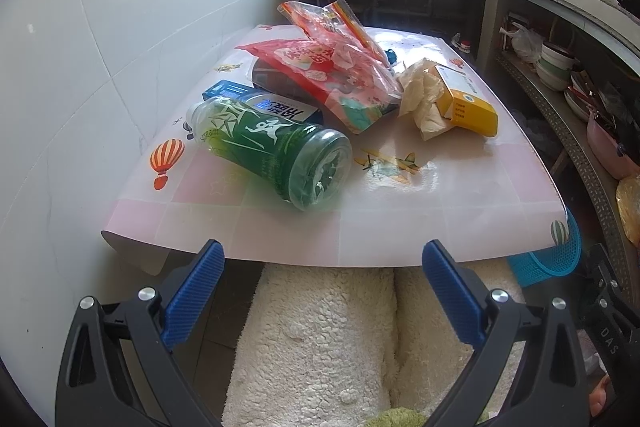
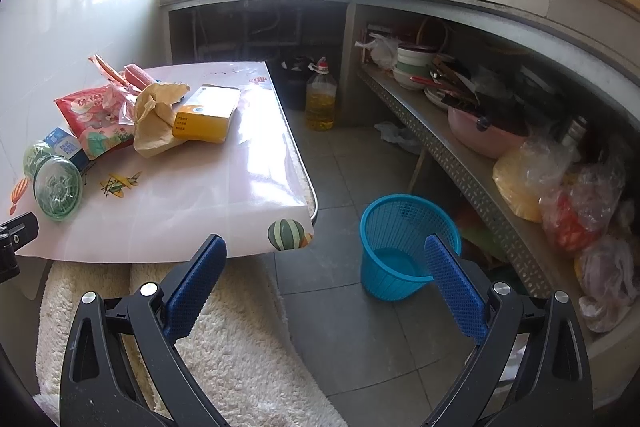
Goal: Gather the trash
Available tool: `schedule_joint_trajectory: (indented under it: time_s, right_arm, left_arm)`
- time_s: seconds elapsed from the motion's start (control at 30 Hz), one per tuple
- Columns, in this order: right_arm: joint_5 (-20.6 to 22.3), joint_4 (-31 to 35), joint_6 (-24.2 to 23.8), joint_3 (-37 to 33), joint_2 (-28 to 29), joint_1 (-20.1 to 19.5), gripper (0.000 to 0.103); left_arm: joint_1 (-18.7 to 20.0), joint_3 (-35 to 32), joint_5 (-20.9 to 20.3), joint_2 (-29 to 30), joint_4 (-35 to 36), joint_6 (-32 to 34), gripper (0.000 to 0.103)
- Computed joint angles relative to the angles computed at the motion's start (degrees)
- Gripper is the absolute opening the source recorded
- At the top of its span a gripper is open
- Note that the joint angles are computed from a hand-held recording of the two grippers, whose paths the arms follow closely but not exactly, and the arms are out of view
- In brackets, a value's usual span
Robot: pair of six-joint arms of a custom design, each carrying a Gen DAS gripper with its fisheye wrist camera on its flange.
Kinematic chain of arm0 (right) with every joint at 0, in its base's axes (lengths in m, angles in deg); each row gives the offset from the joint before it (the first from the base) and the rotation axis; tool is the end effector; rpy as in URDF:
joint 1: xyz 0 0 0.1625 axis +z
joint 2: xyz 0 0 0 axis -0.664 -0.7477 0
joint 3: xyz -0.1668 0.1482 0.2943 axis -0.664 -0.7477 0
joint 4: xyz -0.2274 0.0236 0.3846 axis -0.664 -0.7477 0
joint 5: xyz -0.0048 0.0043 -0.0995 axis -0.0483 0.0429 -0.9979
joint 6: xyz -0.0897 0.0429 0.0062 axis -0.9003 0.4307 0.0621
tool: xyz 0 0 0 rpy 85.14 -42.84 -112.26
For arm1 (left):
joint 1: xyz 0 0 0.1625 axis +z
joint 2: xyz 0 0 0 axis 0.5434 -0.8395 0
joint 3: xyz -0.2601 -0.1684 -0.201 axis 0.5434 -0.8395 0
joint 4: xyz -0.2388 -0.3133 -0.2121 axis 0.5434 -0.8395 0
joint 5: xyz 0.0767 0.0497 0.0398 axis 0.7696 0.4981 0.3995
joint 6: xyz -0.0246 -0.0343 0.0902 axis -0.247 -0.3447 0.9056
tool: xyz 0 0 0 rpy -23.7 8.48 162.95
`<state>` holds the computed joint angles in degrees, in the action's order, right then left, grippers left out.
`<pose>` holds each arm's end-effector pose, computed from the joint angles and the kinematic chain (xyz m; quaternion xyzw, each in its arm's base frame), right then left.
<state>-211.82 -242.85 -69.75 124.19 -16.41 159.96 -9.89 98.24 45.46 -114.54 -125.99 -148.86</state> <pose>0.3165 -0.4614 0.2445 0.2298 -0.8176 0.3856 0.3606 -0.3457 -0.3796 0.3130 -0.0564 0.7980 -0.3767 0.4670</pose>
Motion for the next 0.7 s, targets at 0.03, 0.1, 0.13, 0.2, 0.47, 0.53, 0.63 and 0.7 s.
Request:
schedule_joint_trajectory:
  time_s: [0.03, 0.1, 0.13, 0.2, 0.47, 0.53, 0.63, 0.7]
  right_arm:
    - [0.0, 0.0, 0.0, 0.0, 0.0, 0.0, 0.095]
    - [0.1, -0.1, 0.0, 0.1, -0.1, 0.0, 0.095]
    - [0.1, -0.1, 0.0, 0.1, -0.1, 0.0, 0.095]
    - [0.1, -0.1, 0.0, 0.1, -0.1, 0.0, 0.095]
    - [0.0, 0.0, 0.1, -0.1, 0.0, 0.0, 0.095]
    - [0.1, 0.1, 0.0, -0.1, 0.0, -0.1, 0.095]
    - [0.1, 0.2, 0.1, -0.1, -0.1, 0.0, 0.095]
    - [0.0, 0.2, 0.1, -0.1, 0.0, 0.0, 0.095]
  left_arm:
    - [0.1, 0.0, 0.0, 0.0, -0.1, 0.2, 0.097]
    - [0.1, 0.3, -0.1, -0.3, -0.1, 0.2, 0.097]
    - [0.1, 0.5, -0.1, -0.5, -0.1, 0.4, 0.097]
    - [0.3, 0.5, 0.0, -0.5, -0.2, 0.4, 0.097]
    - [0.1, 1.1, -0.1, -0.9, 0.2, -0.1, 0.097]
    - [0.1, 1.1, -0.1, -0.9, 0.4, -0.2, 0.097]
    - [0.1, 1.2, -0.1, -1.0, 0.5, -0.3, 0.097]
    - [-0.1, 1.3, -0.1, -1.1, 0.6, -0.3, 0.097]
